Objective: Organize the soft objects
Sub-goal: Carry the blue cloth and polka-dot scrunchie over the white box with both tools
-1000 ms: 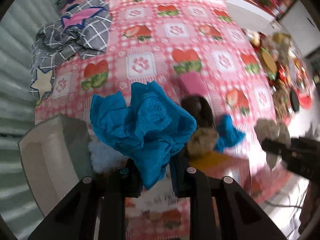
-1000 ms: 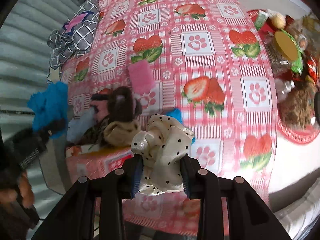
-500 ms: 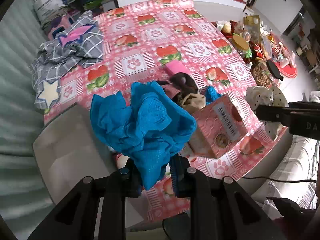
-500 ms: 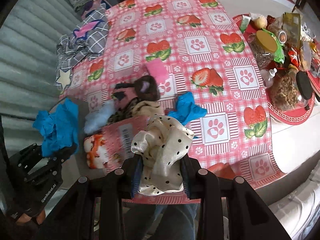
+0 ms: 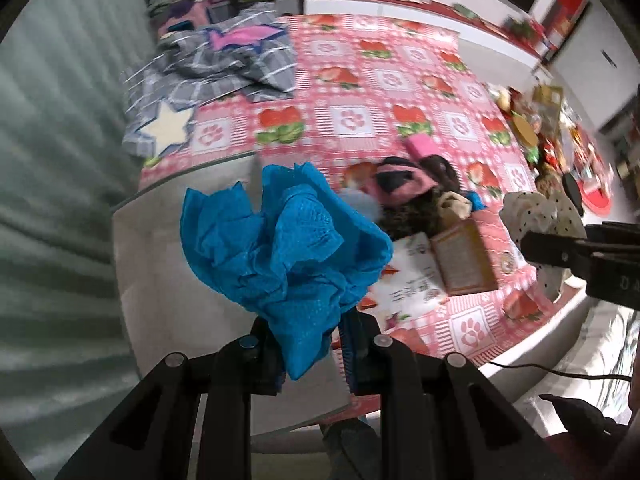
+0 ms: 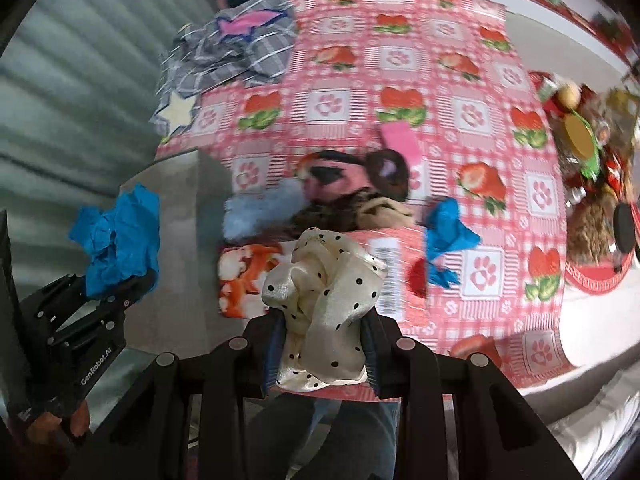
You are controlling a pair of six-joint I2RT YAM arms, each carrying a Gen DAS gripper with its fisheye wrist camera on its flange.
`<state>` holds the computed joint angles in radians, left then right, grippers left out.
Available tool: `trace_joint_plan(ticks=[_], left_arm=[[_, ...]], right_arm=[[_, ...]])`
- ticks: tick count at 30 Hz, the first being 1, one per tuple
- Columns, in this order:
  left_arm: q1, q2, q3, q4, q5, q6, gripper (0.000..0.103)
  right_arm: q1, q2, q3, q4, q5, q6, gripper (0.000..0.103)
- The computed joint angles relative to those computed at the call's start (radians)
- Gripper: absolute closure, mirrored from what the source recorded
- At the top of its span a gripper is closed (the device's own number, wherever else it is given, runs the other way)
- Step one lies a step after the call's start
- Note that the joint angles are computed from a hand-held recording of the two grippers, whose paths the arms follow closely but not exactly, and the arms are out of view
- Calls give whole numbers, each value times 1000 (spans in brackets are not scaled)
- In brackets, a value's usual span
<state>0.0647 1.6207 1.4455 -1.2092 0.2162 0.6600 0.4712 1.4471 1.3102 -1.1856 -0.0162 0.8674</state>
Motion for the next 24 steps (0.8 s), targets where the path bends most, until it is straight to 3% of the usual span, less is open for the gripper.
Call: trace_joint_plan(ticks=[12,24], left_arm=[[238,76,30,31,-33,46,79],[333,100,-17,78,-81,82,79]], right_arm=[[119,279,260,-2,-18,-100,68],[211,532,512,-18,-57,-201,68]])
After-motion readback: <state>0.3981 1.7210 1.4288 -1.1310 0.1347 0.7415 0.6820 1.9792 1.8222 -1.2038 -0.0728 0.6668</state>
